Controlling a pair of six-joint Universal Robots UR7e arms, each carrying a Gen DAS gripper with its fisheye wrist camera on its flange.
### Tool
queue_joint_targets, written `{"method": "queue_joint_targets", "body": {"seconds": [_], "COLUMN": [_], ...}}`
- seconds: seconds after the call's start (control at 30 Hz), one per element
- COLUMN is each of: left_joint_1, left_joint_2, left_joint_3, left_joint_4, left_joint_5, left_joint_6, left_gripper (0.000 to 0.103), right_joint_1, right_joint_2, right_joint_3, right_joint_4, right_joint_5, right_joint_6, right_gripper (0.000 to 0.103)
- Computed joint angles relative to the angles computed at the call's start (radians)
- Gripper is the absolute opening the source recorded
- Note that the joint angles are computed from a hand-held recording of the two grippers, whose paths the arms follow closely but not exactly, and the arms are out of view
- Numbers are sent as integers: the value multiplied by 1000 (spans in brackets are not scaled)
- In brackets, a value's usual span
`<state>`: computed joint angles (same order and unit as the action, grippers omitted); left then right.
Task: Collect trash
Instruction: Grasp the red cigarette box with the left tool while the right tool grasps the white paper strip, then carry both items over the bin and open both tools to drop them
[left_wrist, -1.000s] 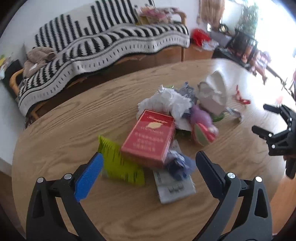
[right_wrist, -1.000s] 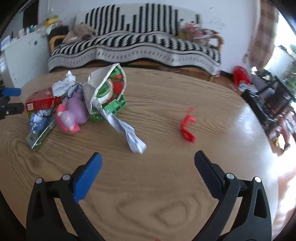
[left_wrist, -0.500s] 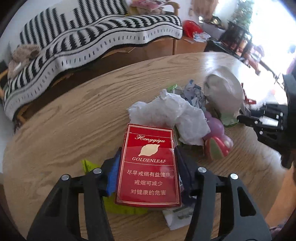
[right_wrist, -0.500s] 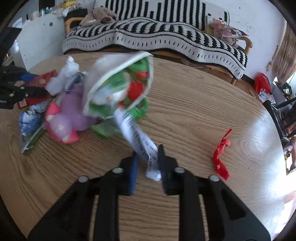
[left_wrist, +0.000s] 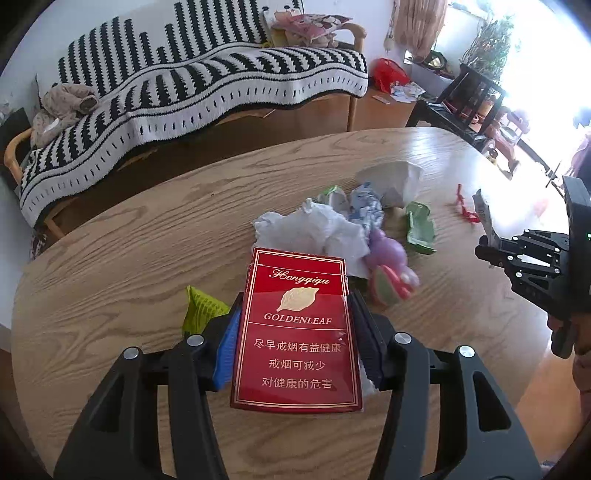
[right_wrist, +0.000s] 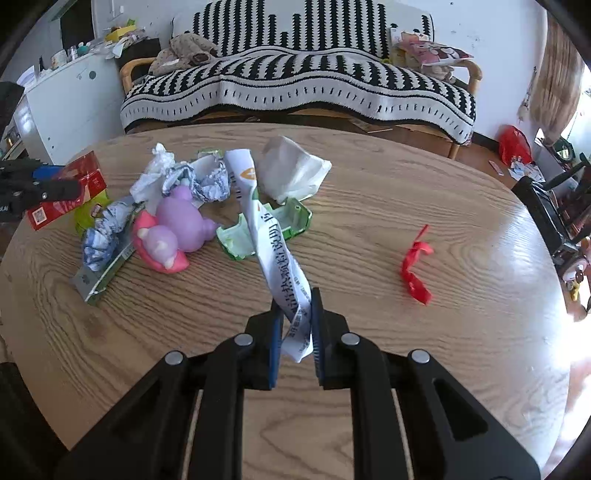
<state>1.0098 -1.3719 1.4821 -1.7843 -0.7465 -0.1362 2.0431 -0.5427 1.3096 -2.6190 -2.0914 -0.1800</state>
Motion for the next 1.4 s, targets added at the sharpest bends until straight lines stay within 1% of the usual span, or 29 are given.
{"method": "queue_joint_targets", "body": {"seconds": [0.17,0.3,0.4,0.53,0.67,0.77,0.87,0.97,1.03,1.1,1.2,1.3,1.37,1.4], "left_joint_1": [-43,-86,-127,-205,-276,-339,-381,-420,-425,-418,-396,-365,-358,-360], "left_joint_2": [-36,-69,-96,-128,-138,-135,-132,-128,-128,-120,-89,-49,-31,-23], "left_joint_3": [27,59,90,152,213,285,354,455,507,560,614,631,634,642], "left_joint_4": [29,54,75,84,67,27,-8,-65,-107,-145,-190,-224,-245,-260], "left_joint_5": [-9,-21,-43,-100,-216,-318,-419,-509,-545,-573,-574,-562,-557,-540], "left_joint_6": [-39,-70,-102,-120,-145,-166,-192,-226,-256,-284,-318,-335,-336,-320], "left_gripper": [53,53,53,53,53,53,53,53,53,53,53,53,53,53], "right_joint_1": [22,37,48,63,76,81,78,75,69,44,-13,-47,-70,-78], "right_joint_2": [-58,-125,-186,-300,-442,-554,-664,-739,-775,-803,-826,-823,-811,-800], "right_joint_3": [57,117,175,302,462,582,710,828,910,999,1097,1130,1134,1129], "right_joint_4": [-11,-29,-45,-77,-107,-118,-135,-168,-182,-193,-228,-244,-241,-233], "right_joint_5": [-19,-30,-36,-55,-86,-102,-87,-66,-57,-34,25,47,70,74], "right_joint_6": [11,40,77,156,251,345,458,561,631,713,813,836,835,832], "right_gripper": [14,14,14,14,14,14,14,14,14,14,15,15,15,15]}}
